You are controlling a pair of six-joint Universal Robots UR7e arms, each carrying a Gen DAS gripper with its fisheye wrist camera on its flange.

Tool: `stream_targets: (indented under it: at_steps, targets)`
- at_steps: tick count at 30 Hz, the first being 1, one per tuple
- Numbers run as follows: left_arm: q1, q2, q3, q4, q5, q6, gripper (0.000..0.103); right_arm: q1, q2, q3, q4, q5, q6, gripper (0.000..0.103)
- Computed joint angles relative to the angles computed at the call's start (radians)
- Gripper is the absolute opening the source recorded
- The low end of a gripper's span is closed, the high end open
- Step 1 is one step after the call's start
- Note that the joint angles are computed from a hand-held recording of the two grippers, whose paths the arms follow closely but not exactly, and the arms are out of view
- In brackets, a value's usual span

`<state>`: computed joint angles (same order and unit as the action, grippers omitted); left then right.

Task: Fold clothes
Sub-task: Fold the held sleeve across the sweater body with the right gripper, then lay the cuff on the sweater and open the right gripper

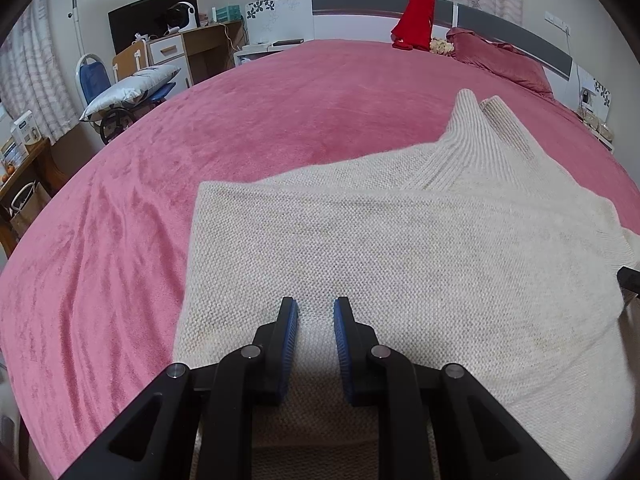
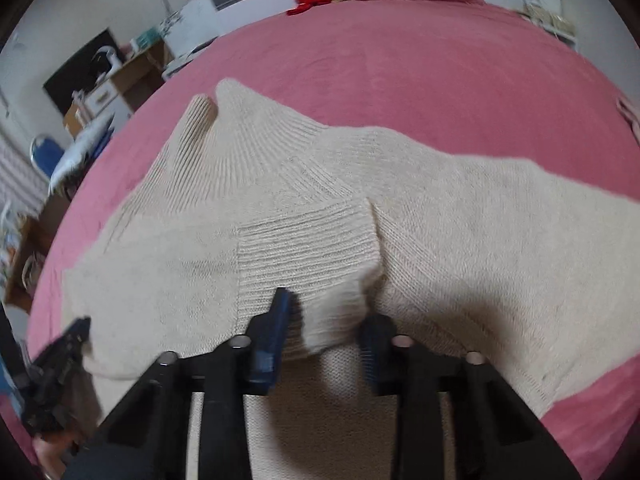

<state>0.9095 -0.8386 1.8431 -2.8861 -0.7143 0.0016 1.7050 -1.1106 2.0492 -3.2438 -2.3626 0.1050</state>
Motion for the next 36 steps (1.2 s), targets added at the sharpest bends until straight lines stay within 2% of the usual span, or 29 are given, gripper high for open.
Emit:
stream_targets:
  at_steps: [1,2,7,9,12,16,36]
  targets:
    - [0.000,0.000,0.000,-0.001,0.000,0.000,0.019,0.003,0.002,-0.003,0.003,-0.009,-0.016,0.017]
    - [0.000,0.000,0.000,-0.002,-0.001,0.000,0.019,0.008,0.006,-0.004,-0.004,-0.025,-0.029,0.015]
    - [0.001,-0.003,0.003,-0.004,-0.006,-0.002,0.019,0.045,0.044,-0.011,-0.075,-0.146,-0.132,0.011]
    - [0.001,-0.006,0.004,-0.004,-0.010,-0.004,0.019,0.064,0.071,-0.014,-0.146,-0.213,-0.192,0.011]
    - [0.003,-0.009,0.006,-0.004,-0.016,-0.006,0.019,0.071,0.085,-0.011,-0.159,-0.272,-0.202,0.010]
    - [0.004,-0.010,0.008,-0.008,-0.015,-0.001,0.019,0.048,0.061,0.018,-0.116,-0.259,-0.122,0.010]
    - [0.001,-0.006,0.012,-0.020,-0.003,0.011,0.019,0.065,0.067,0.037,-0.127,-0.308,-0.148,0.010]
